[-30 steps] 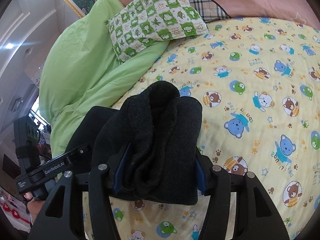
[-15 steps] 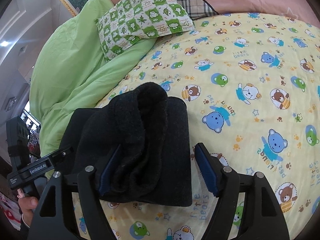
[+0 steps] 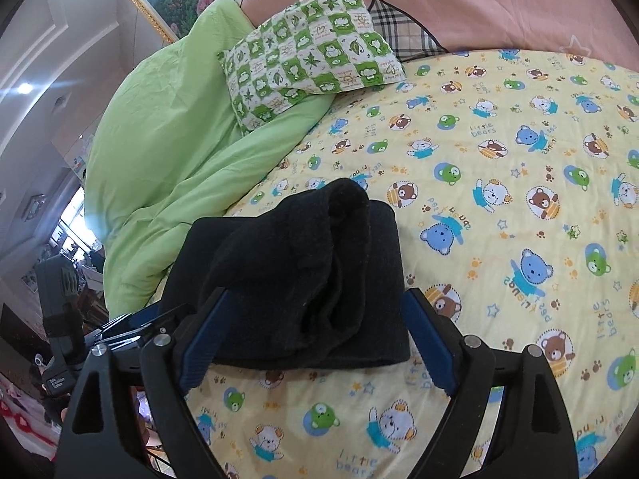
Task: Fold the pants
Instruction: 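Release the bundle and lift both grippers away from it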
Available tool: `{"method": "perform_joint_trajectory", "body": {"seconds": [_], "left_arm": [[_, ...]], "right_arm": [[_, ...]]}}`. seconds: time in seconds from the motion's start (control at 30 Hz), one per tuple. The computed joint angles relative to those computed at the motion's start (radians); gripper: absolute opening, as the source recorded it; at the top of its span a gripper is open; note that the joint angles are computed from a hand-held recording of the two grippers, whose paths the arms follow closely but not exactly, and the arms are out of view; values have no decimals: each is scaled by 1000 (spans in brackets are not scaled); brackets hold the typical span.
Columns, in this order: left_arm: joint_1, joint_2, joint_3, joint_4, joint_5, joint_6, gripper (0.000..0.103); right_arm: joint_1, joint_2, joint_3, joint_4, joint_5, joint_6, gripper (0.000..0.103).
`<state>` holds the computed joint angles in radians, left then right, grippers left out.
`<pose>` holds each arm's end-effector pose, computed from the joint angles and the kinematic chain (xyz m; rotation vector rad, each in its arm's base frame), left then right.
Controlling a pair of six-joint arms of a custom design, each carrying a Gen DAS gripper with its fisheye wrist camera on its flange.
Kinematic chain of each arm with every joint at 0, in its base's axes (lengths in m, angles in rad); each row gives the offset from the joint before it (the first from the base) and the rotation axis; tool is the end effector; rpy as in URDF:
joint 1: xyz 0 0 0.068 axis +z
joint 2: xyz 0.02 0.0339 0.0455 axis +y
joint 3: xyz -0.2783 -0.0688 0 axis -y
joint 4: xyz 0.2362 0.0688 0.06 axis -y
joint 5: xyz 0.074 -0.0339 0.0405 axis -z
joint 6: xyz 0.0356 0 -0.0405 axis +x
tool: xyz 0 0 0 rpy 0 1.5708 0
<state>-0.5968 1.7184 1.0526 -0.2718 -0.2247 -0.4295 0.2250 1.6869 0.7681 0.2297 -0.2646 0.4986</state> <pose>0.2924 -0.1891 0.2024 0.1158 2.4787 -0.1551 0.3166 0.0820 0.1697 0.1720 2.3166 0.6757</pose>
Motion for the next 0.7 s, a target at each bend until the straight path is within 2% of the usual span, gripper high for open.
{"method": "perform_joint_trajectory", "body": {"seconds": [0.3,0.53,0.7], "left_arm": [[-52,-79,-69,-17,-48,-9,82],[-95,-80,-77,-60,-103,-37,82],[-102,-108,-118,-57,-90,-51,83]], "right_arm": [[44,-97,-95,15,42,-5,94],[132,-148,-121,-23,126,-87,96],[204,-152,-126,-39,186,-137,96]]}}
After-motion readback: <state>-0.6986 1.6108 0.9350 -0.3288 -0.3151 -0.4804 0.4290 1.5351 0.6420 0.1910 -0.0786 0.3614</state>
